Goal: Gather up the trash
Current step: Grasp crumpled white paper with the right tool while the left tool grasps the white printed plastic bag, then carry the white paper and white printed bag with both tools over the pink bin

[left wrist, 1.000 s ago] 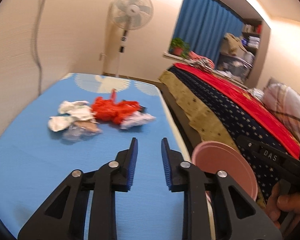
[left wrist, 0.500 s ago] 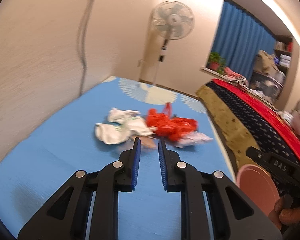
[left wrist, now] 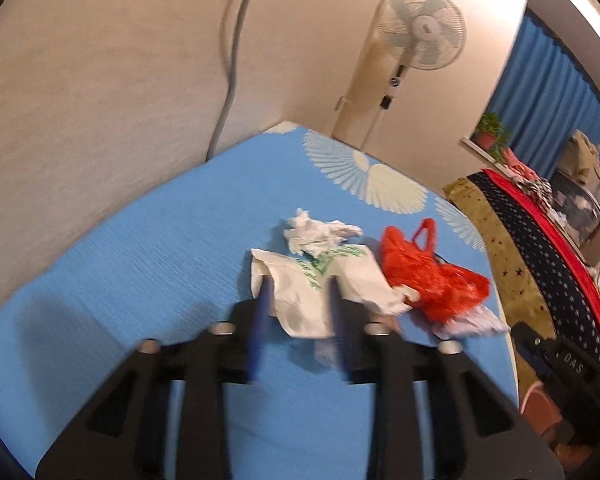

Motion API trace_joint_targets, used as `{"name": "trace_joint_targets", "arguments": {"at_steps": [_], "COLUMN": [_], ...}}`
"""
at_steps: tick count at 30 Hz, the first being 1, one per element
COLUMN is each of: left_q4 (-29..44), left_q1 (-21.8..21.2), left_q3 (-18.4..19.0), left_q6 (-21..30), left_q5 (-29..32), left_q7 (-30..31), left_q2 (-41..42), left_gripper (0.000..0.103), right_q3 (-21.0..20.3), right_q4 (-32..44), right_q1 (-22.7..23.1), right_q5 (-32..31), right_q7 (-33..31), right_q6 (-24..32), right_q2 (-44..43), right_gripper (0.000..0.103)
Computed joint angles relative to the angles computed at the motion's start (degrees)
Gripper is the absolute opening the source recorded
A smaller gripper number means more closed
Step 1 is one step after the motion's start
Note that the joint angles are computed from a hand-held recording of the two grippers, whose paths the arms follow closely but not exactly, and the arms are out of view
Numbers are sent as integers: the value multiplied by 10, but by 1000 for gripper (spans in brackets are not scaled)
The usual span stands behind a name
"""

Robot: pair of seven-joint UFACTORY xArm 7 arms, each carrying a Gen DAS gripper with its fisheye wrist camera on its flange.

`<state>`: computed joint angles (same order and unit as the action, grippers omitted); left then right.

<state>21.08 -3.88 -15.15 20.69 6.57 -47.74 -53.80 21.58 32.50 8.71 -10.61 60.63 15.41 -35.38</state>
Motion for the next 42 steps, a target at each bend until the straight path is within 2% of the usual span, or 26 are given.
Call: {"name": "trace_joint_targets", "arguments": {"at_steps": [1,2,7,10,12,14,15,16,17,22,27,42], "left_q4": [2,3,4,9,11,15,18,17,17,17,29,19], "left_q1": [9,14,17,0,-22,-33,-32,-32,-32,-31,-24,-86], "left_q3": [-3,-5,7,24,40,42,38,37,35,27,7,-4], "left_q6": [-3,-5,-22,-20,-25,-25,-19,-18,-16,-5,25,132], "left_q5": [-1,1,-5,-20,-32,-37,-35,-35,-35,-31,-11,-27], "left_q7": [-8,-11,-21,-18,-7,3,6,8,9,15,20,57], "left_q2": [9,14,45,68,82,91,91,89,86,57,13,-153], "left_gripper": [49,51,51,51,51,49,46,36,32,22,20,19], "right_q3": [-4,-4,-3,-11,-15,-22,-19,-18,-18,-19,-23,-2], "right_q4": [3,6,23,28,31,34,36,37,41,40,25,6], "right_q1": [0,-1,-12,-3,4,15,14,14,17,28,42,82], "right_q5": [6,7,1,3,3,4,1,-1,-3,-1,5,26], "right_q7": [3,6,10,2,-4,-18,-21,-24,-31,-42,-53,-93], "right_q6": [-10,-16,-43,-51,-55,-61,-59,-56,-49,-15,32,188], "right_q2": [15,26,70,86,94,101,100,98,97,71,15,-165], "right_gripper": [41,43,44,43,31,18,15,13,9,8,8,8]}}
